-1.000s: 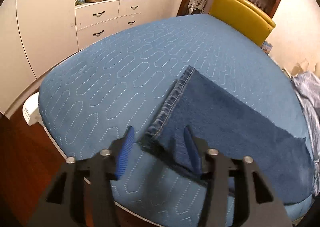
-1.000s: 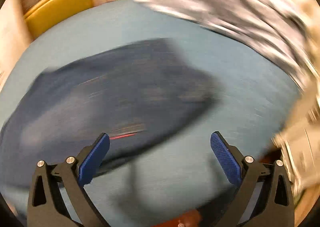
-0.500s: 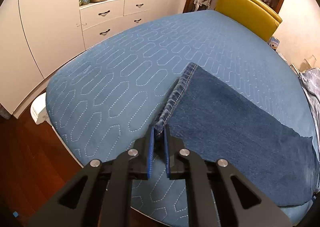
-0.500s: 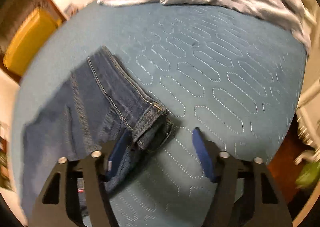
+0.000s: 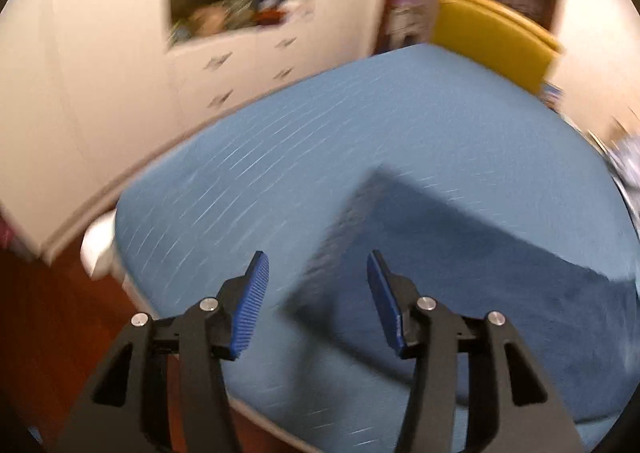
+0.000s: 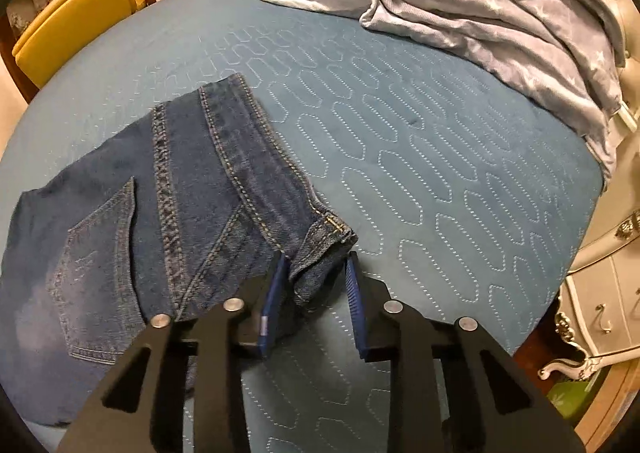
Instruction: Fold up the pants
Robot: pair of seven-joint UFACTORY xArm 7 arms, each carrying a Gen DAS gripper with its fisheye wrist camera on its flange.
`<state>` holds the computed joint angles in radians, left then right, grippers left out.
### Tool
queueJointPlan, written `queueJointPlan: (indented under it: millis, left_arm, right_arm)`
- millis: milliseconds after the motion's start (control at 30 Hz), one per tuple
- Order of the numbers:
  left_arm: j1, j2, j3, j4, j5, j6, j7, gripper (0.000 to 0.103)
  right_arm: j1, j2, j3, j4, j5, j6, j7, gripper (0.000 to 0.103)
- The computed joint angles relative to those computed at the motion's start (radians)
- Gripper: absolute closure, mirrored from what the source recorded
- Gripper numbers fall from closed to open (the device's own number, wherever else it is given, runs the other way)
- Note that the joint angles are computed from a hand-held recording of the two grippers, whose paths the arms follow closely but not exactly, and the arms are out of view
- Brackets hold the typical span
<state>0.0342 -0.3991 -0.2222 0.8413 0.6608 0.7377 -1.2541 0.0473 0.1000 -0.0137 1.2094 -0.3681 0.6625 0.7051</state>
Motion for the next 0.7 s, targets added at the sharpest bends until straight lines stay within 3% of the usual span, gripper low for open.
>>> queueJointPlan:
  millis: [100, 167, 200, 300, 400, 467, 500, 533, 600, 700]
  left_arm:
    - [-0.040, 0.155, -0.034, 0.147, 0.066, -0.024, 0.101, 0.052]
    - [-0.090, 0.297, -0.036, 0.273, 0.075, -0.019, 0.198, 0.057]
    - [-0.114, 0.362, -0.030, 0.329, 0.056, -0.026, 0.258, 0.064]
    - [-0.158, 0.506, -0.006, 0.439, -0.027, -0.057, 0.395, 0.066]
    - [-0.182, 0.565, 0.044, 0.488, -0.042, -0.004, 0.408, 0.064]
    - [-0.176, 0.542, 0.088, 0.455, -0.076, -0.035, 0.379, 0.063]
    - [-0.194, 0.543, 0.109, 0.466, -0.044, 0.010, 0.355, 0.064]
    - [-0.213, 0.545, 0.126, 0.479, -0.010, 0.057, 0.334, 0.066]
    - [-0.235, 0.538, 0.152, 0.484, -0.018, 0.067, 0.296, 0.070]
    - [-0.275, 0.548, 0.150, 0.511, -0.019, 0.052, 0.290, 0.073]
  right_arm:
    - [0.012, 0.005, -0.001, 0.012, -0.062, 0.020, 0.017, 0.079]
    - [0.020, 0.007, 0.000, 0.017, -0.095, 0.035, 0.035, 0.079]
    - [0.022, 0.007, 0.000, 0.018, -0.103, 0.040, 0.040, 0.079]
    - [0.026, 0.013, 0.001, 0.032, -0.114, 0.062, 0.041, 0.079]
    - [0.021, -0.018, 0.004, 0.036, -0.090, 0.084, 0.003, 0.075]
    - [0.023, -0.054, 0.005, 0.028, -0.151, 0.100, 0.041, 0.034]
    - [0.025, -0.074, 0.009, 0.027, -0.209, 0.109, 0.064, 0.027]
    - [0.022, -0.084, 0.014, 0.029, -0.229, 0.103, 0.054, 0.027]
    - [0.019, -0.074, 0.026, 0.065, -0.217, 0.080, -0.011, 0.027]
    - [0.029, 0.020, 0.044, 0.174, -0.098, 0.023, -0.160, 0.024]
